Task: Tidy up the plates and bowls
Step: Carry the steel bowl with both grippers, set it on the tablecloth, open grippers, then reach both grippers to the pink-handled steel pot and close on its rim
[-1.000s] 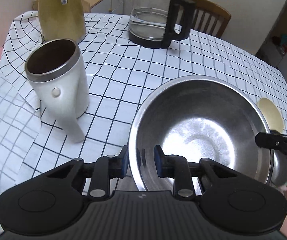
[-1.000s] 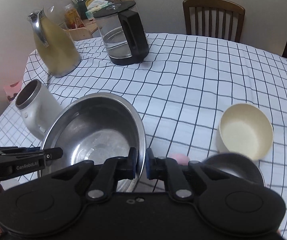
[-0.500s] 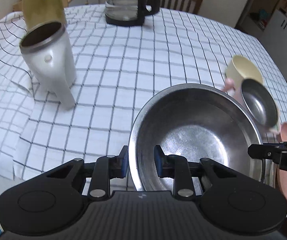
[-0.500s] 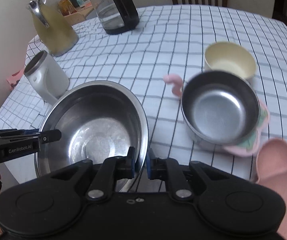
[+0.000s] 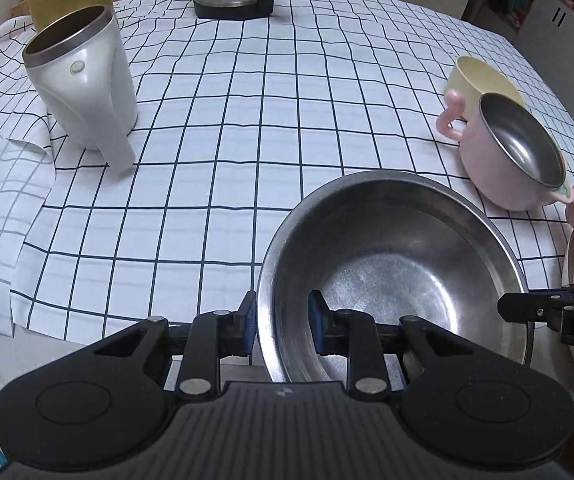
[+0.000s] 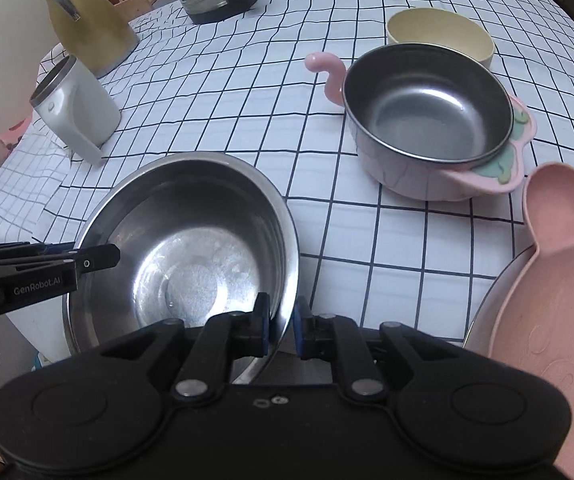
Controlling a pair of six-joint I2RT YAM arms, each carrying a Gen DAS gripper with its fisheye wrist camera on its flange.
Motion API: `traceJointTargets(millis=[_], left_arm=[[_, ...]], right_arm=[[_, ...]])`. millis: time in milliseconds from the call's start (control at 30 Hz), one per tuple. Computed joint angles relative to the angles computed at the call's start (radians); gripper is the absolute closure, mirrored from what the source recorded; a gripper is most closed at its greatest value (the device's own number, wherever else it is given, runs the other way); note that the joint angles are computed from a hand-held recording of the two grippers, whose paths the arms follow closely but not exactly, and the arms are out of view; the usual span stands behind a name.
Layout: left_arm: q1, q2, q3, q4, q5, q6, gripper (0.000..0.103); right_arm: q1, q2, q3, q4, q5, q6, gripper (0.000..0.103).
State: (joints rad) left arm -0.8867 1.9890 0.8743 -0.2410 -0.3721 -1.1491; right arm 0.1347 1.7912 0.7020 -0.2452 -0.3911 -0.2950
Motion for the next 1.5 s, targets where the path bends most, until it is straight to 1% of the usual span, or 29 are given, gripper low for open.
traceJointTargets(millis=[367, 567, 700, 833, 933, 967, 1000, 1067, 1233, 1433, 1500], left_arm=[[0.011, 0.018, -0.016, 0.033, 0.034, -0.012, 0.078], [0.016, 0.001, -0.028, 0.031, 0.029, -0.017, 0.078], [0.008, -0.026, -0.038, 0.011, 0.004, -0.024, 0.077], [-0.013, -0.079, -0.056, -0.005, -0.035, -0.026, 0.077], [-0.037, -0.124, -0.066, -0.011, -0.07, -0.028, 0.071], [-0.047, -0.138, -0.066, -0.015, -0.087, -0.028, 0.061], [-0.058, -0.153, -0.068, -0.016, -0.106, -0.029, 0.045], [-0.08, -0.18, -0.07, -0.018, -0.148, -0.036, 0.033], [-0.105, -0.216, -0.04, -0.041, -0.177, -0.022, 0.033], [-0.142, -0.23, 0.012, -0.058, -0.216, 0.014, 0.033], [-0.154, -0.23, 0.034, -0.066, -0.234, 0.028, 0.03]], right_arm=[[0.001, 0.012, -0.028, 0.029, 0.0, -0.02, 0.089], [0.005, 0.008, -0.027, 0.035, 0.017, -0.02, 0.081], [-0.008, 0.01, -0.014, 0.015, 0.009, -0.023, 0.08], [-0.019, -0.029, -0.019, 0.002, 0.001, -0.034, 0.079], [-0.029, -0.062, -0.017, -0.022, -0.016, -0.046, 0.077], [-0.033, -0.077, -0.017, -0.031, -0.023, -0.052, 0.076], [-0.035, -0.093, -0.02, -0.037, -0.026, -0.055, 0.074], [-0.045, -0.125, -0.024, -0.051, -0.039, -0.063, 0.073], [-0.07, -0.202, -0.026, -0.092, -0.07, -0.066, 0.07], [-0.112, -0.306, -0.035, -0.13, -0.107, -0.085, 0.062], [-0.126, -0.337, -0.036, -0.143, -0.117, -0.095, 0.058]])
